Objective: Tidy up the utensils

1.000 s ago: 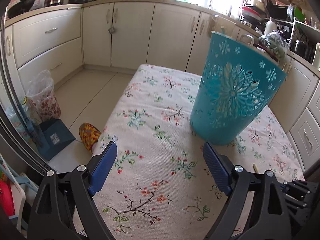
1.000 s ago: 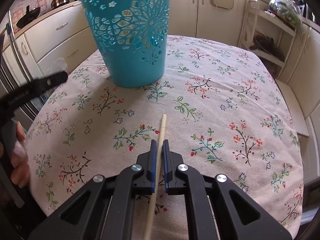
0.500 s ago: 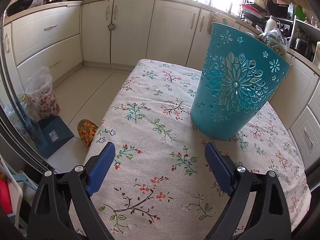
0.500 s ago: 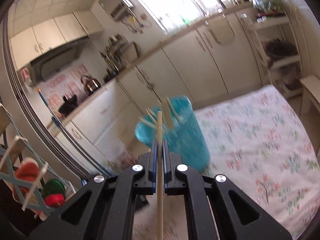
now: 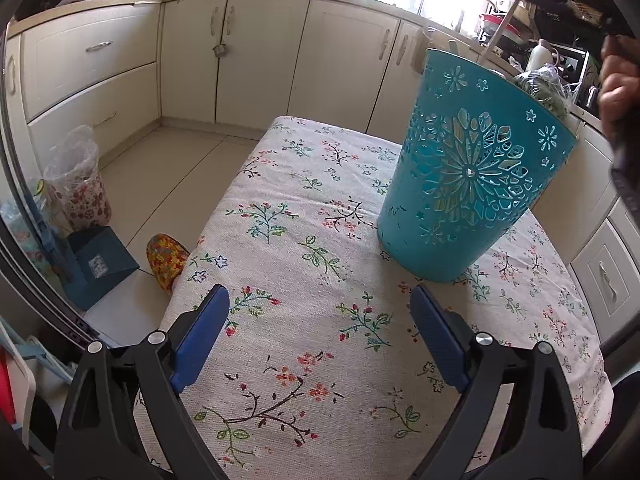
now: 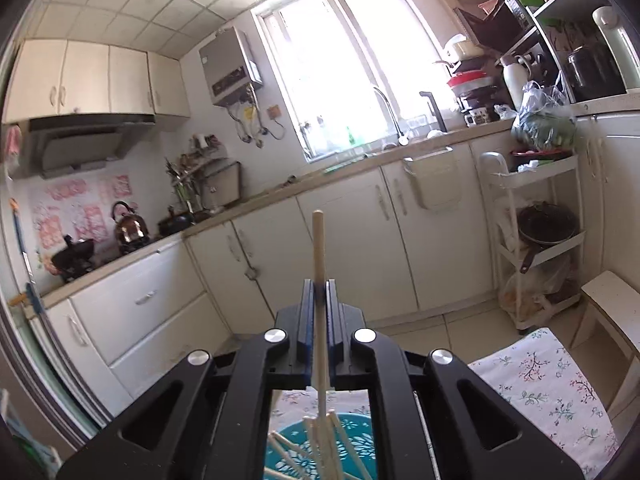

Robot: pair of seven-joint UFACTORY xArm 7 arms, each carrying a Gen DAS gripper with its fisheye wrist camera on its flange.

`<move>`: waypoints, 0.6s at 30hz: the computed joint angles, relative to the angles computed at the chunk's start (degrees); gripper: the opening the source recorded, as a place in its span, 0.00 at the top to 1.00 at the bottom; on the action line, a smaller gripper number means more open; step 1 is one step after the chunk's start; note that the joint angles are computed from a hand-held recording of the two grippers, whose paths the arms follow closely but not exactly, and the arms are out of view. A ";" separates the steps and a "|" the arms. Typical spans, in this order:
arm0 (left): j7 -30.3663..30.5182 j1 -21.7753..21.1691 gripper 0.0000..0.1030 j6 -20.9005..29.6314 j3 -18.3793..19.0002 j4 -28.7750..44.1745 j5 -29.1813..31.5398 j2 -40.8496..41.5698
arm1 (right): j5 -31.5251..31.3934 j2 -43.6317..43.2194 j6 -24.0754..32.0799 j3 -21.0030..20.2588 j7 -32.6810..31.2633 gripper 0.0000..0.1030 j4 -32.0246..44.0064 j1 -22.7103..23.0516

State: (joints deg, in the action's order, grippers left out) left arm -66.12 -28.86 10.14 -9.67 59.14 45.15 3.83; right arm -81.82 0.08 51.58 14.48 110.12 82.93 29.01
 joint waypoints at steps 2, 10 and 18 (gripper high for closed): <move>-0.28 0.04 0.15 -0.53 0.15 -0.09 0.31 0.06 | 2.00 0.44 -1.16 -0.18 -1.78 0.94 -0.32 -0.20; 0.62 0.09 0.14 -1.60 0.49 -0.56 -1.86 0.24 | 5.93 -4.11 -3.51 1.12 -6.79 0.79 -5.37 0.47; 7.12 0.20 0.12 1.14 -0.71 0.25 -7.58 0.40 | 17.02 -18.37 0.84 8.32 -4.66 0.41 -19.34 0.07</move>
State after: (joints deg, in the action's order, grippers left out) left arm -59.00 -28.66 11.28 -10.39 59.39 37.57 4.23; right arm -64.80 -18.28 52.42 22.80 105.46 63.59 29.08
